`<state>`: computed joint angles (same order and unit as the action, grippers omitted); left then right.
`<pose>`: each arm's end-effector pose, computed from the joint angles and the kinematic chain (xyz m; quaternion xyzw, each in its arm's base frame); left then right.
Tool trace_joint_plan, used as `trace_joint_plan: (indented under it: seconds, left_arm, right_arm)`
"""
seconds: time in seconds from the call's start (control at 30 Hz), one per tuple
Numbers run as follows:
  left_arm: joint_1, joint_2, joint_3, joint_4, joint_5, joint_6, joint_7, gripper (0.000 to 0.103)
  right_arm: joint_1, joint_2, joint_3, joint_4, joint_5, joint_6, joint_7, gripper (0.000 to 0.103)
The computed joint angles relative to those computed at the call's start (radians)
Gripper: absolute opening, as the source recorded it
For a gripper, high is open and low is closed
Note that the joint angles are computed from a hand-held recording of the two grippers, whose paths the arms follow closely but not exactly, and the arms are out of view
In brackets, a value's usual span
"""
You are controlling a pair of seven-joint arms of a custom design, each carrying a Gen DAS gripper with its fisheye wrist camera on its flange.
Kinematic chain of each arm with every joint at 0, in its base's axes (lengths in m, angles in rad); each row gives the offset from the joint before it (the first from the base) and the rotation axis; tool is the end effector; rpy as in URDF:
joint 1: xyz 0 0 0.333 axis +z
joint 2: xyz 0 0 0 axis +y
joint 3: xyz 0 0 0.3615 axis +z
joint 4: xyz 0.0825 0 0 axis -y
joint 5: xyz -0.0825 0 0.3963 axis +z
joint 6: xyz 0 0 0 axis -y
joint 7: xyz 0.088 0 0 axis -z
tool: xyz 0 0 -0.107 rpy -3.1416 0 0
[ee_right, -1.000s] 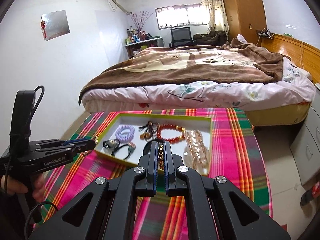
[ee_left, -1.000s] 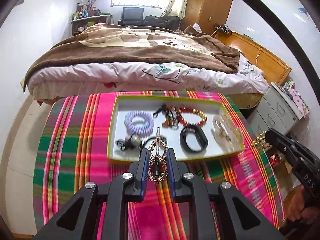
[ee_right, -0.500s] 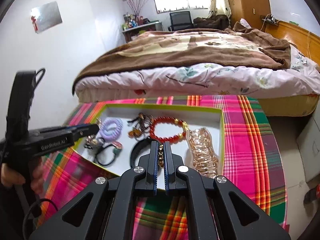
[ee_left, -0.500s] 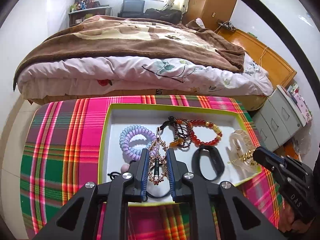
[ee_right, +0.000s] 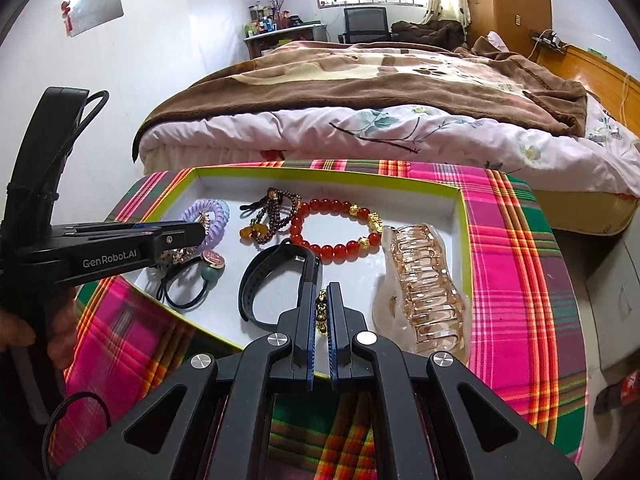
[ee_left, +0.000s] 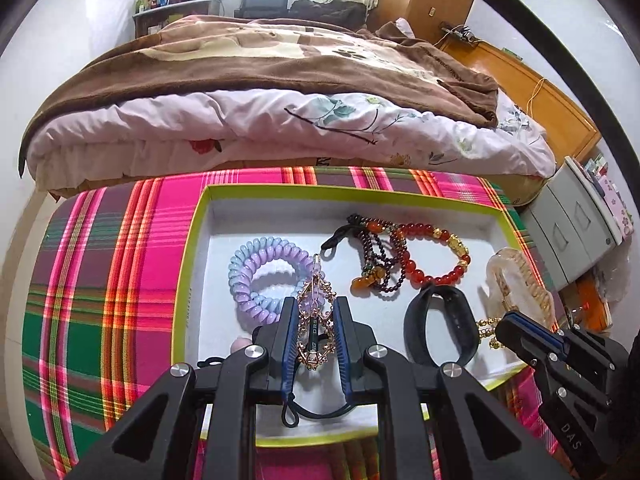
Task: Organize jewelry
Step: 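Carry the gold chain and crystal pendant into the box and release both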
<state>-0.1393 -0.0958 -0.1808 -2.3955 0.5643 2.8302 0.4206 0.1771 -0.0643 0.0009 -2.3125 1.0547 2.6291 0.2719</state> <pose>0.4875 -0.1919 0.4434 -0.7779 0.5544 -0.2406 0.1720 0.5287 0.0737 0.4388 -0.8296 0.4233 -0.0869 0.3536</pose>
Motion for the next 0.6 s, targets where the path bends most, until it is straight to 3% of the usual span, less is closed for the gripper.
trace_joint_plan:
  seconds: [0.53,0.6]
  left_arm:
    - [-0.006,0.005,-0.003,0.01,-0.007,-0.021,0.004,0.018]
    - [-0.007,0.003,-0.004,0.009,-0.006,-0.025,0.003,0.024]
  right_arm:
    - [0.004,0.001,0.002,-0.003,0.017,0.017,0.0,0.008]
    - [0.004,0.0,0.002,-0.004,0.02,0.016,-0.001,0.009]
